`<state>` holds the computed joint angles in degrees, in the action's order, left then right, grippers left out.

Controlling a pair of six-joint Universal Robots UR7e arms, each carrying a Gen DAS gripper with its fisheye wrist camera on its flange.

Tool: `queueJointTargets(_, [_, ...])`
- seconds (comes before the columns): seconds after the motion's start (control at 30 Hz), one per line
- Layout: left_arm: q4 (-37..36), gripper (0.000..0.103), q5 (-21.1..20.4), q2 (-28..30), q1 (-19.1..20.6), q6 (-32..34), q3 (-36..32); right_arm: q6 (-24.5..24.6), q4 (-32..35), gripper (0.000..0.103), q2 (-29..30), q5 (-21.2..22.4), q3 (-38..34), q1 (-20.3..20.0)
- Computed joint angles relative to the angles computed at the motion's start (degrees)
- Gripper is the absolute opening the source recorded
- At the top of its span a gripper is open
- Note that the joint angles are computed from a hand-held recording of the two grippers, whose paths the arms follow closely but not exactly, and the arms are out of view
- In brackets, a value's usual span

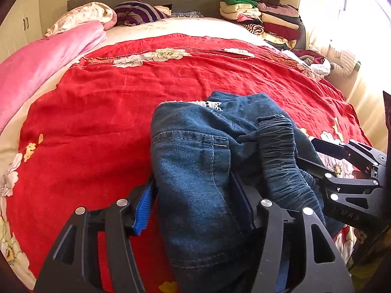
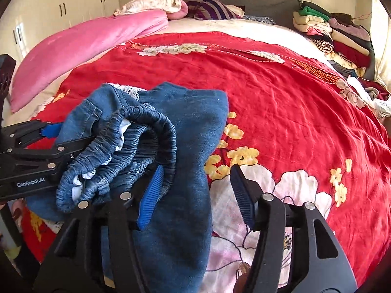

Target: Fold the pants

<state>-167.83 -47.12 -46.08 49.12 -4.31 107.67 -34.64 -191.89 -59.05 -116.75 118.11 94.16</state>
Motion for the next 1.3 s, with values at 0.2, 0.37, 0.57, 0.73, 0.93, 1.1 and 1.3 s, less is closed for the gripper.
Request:
queueJointTargets(0.2, [-1.22,0.067,0.79,-1.39,-1.37,-0.35,1.69,0.19,-2.94,0.074,-2.17,1.02,2.37,0.61])
queueJointTargets(0.37, [-3.02,0.081,1.93,-3.29,-3.28,-0.26,3.98,-0.65,-7.45,0.086,-5.07,2.30,5.98,1.68])
queueJointTargets(0.57, [-4.29,0.097,2.68,-6.78,-5.90,-1.65,7.94,-1.79,-12.11,0.092,-8.73,3.81,10.10,2.91])
queueJointTargets(0.73, [-4.28,0.099,3.88,-9.94,-8.27,-3.91,11.72,-2.33,-15.31,0.094,-11.49,4.13,13.02,4.18])
queueJointTargets(0.93, [-3.94,0.099,5.77,-13.68,-10.88,-6.19,16.23,-2.83,-17.45,0.094,-14.35,3.34,15.87,5.26])
queueJointTargets(1.1, [-2.49,0.099,6.99,-15.85,-12.92,-8.46,19.17,-2.73,-18.77,0.094,-16.08,2.51,17.94,6.01])
queueJointTargets(1.3, [-1.82,0.099,7.67,-18.31,-15.47,-12.88,22.84,-2.33,-19.90,0.094,-17.70,2.16,20.26,6.82])
